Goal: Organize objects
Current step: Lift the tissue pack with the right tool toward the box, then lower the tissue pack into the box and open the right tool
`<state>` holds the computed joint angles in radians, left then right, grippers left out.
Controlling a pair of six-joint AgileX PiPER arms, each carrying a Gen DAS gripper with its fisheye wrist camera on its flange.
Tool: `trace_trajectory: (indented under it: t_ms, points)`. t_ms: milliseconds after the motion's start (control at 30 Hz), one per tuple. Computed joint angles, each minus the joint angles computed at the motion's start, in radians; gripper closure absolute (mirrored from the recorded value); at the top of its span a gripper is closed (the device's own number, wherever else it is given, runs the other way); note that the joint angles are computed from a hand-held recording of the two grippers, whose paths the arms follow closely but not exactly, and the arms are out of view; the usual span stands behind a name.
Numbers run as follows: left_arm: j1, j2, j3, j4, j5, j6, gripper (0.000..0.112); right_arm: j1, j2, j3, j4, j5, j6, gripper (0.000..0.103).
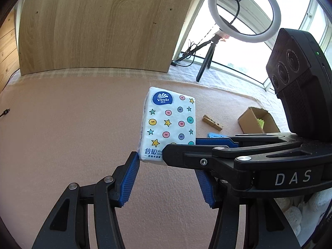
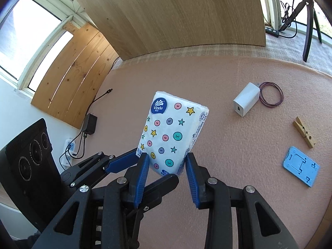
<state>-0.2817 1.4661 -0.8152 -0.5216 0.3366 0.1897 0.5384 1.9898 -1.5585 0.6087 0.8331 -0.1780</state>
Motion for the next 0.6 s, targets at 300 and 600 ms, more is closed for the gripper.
trace_trajectory:
  t_ms: [300, 600]
  points:
    - [-0.229, 0.058, -0.105, 0.283, -0.022, -0.363, 0.054, -0.119, -0.178, 0.214, 0.030, -0.029, -0.076, 0.070]
    - [-0.412, 0.205, -0.310, 0.476, 0.007, -0.596, 0.054, -0.280, -0.353, 0.404, 0.055, -0.030, -0.162, 0.070]
